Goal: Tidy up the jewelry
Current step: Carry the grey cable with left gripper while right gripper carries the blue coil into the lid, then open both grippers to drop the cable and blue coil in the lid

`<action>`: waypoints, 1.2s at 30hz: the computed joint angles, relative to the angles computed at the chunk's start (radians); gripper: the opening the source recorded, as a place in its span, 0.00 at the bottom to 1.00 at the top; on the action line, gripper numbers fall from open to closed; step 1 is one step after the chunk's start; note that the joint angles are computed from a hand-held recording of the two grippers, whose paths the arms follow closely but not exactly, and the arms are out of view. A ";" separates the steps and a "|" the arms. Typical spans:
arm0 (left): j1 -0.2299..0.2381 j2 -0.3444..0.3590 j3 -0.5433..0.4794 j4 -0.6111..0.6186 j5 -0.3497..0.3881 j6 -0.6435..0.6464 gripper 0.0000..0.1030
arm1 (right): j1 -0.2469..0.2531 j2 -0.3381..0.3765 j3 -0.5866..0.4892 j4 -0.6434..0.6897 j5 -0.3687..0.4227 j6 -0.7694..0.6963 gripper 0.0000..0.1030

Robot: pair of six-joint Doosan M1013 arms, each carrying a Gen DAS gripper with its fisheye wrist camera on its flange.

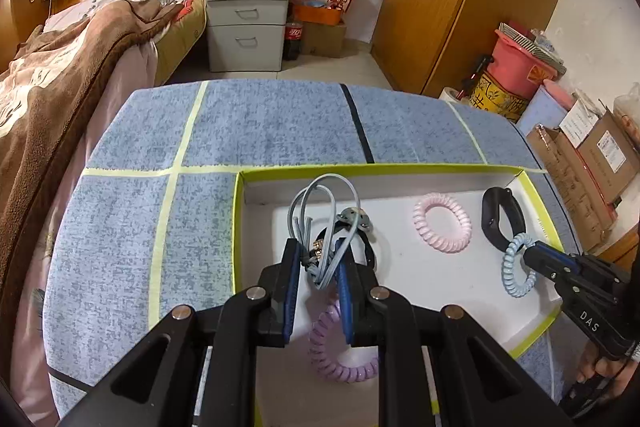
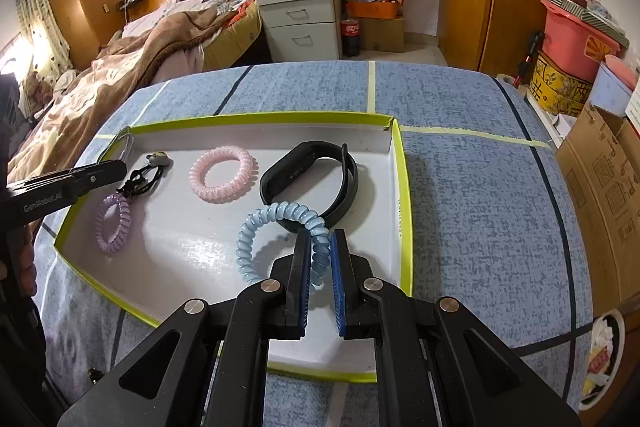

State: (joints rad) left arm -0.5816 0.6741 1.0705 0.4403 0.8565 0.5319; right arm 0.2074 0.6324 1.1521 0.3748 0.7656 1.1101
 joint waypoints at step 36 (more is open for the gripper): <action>0.002 0.009 -0.018 -0.051 -0.001 0.036 0.42 | 0.002 -0.002 0.006 0.003 -0.007 0.003 0.26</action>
